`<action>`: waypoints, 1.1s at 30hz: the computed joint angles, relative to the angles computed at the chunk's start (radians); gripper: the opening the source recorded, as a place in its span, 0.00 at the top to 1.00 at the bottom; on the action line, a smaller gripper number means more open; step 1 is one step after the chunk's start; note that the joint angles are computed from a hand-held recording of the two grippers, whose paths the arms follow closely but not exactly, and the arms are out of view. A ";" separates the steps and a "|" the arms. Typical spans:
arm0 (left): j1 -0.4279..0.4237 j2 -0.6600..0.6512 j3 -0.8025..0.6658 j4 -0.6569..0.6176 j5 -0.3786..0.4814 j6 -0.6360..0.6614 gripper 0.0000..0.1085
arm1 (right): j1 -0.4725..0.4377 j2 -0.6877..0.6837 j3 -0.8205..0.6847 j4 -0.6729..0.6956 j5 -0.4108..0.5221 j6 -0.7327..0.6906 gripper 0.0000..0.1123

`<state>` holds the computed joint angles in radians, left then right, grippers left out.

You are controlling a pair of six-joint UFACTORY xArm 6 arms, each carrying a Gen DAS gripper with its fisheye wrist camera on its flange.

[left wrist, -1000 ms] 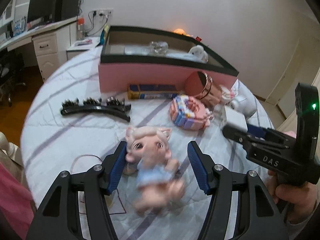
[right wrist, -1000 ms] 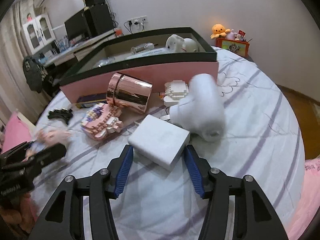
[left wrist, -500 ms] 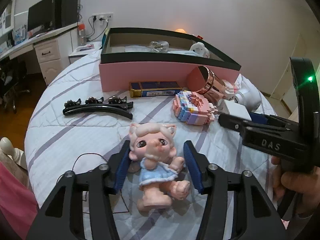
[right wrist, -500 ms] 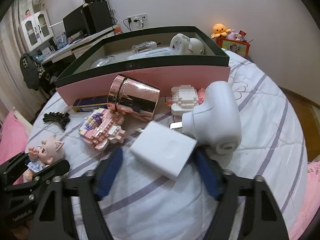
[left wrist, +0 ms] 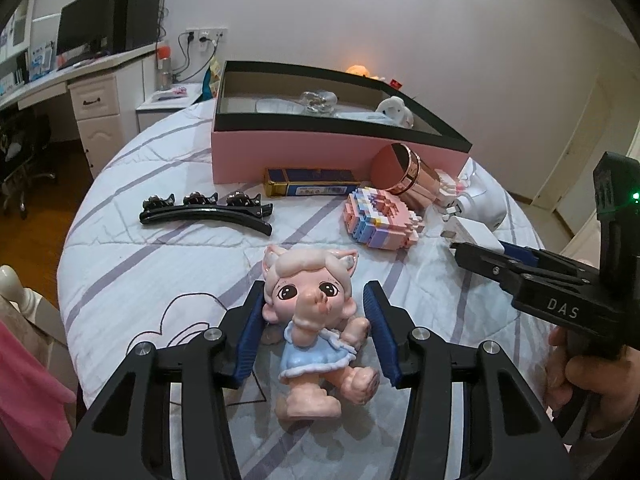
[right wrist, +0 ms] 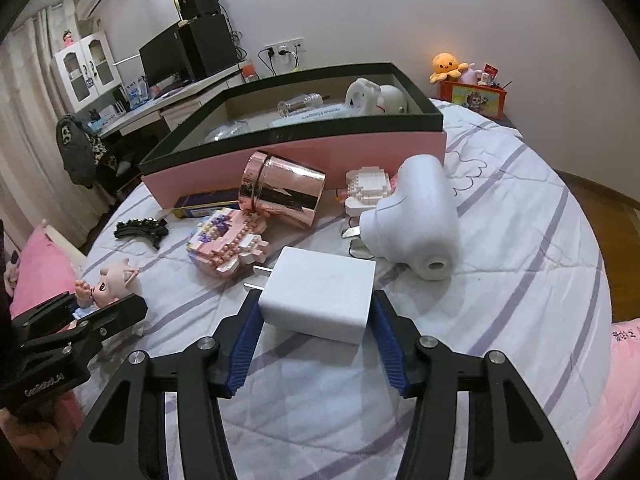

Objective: Organize rigid objects
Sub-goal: 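Carry the doll with the left gripper while the right gripper carries the charger over the box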

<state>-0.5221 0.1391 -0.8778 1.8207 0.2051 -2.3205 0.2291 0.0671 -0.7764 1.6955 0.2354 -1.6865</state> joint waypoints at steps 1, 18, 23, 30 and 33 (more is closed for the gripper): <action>-0.001 -0.005 0.003 0.000 0.003 0.000 0.54 | -0.002 -0.008 0.004 -0.005 0.006 0.005 0.51; 0.007 -0.130 0.033 -0.078 0.069 0.127 0.54 | -0.012 -0.129 -0.001 -0.104 0.065 0.051 0.51; 0.056 -0.123 -0.040 -0.140 0.071 0.254 0.54 | -0.015 -0.083 -0.114 -0.233 0.067 0.143 0.51; 0.171 0.012 -0.255 -0.321 -0.030 0.508 0.54 | -0.036 0.125 -0.411 -0.546 0.127 0.450 0.51; 0.203 0.113 -0.364 -0.508 -0.060 0.708 0.54 | -0.042 0.232 -0.546 -0.672 0.144 0.586 0.51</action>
<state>-0.3194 0.2521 -1.2418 1.3125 0.1455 -1.6122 0.1869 0.2995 -1.3228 1.0238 0.3790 -1.1006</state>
